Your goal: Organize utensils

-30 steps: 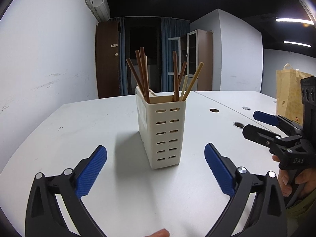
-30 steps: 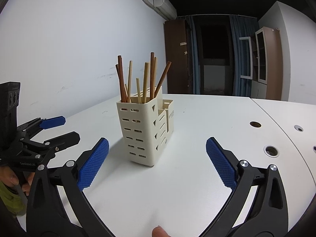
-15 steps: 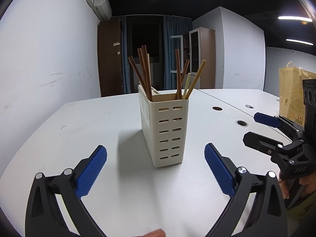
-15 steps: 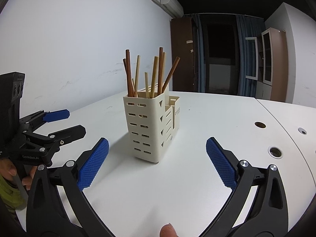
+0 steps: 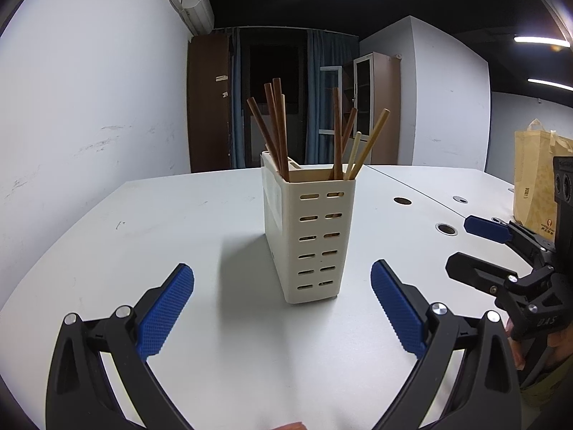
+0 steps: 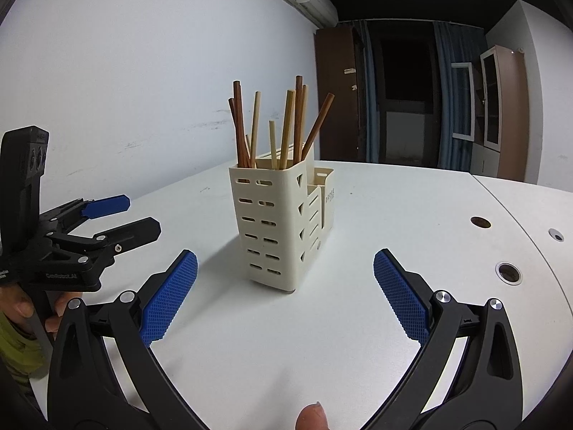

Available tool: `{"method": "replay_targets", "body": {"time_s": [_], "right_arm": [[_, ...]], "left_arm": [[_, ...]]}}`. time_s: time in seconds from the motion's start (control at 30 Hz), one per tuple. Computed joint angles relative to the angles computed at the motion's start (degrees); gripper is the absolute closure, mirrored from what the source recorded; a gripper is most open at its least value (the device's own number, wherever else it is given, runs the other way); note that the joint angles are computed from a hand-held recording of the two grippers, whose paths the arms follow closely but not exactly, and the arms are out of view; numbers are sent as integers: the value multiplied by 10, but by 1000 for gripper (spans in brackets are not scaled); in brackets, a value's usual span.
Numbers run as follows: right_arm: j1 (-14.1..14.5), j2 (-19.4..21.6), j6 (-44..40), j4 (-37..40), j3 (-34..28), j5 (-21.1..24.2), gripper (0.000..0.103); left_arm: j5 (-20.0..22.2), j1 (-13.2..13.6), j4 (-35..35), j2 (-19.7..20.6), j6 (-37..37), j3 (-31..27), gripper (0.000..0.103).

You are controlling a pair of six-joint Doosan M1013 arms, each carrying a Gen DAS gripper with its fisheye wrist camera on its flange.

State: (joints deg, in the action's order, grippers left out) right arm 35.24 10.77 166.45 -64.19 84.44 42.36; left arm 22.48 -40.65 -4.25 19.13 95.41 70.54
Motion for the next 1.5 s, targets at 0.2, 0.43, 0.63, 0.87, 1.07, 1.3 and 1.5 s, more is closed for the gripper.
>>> {"method": "replay_targets", "body": {"time_s": [0.2,0.43,0.63,0.87,1.07,1.3,1.5], "right_arm": [[-1,-2,-2,2,2,-13,8],[0,1,-12,9,-1,-5,8],[-2,2,-29,30,-3,-2,8],[0,1,-28,23,-2,-1,8],[1,1,-28,21,-2,-2,8],[0,1,-31,24,-2,0,8],[1,3,-37,28,-4,5,8]], "left_arm": [[2,1,-24,0,23,0,6],[1,1,-31,-2,29,2,6],[5,1,-30,-2,30,1,6],[6,0,-30,-1,34,1,6],[8,0,-35,0,38,-1,6],[9,1,-40,-1,44,0,6],[8,2,-42,-1,45,0,6]]}}
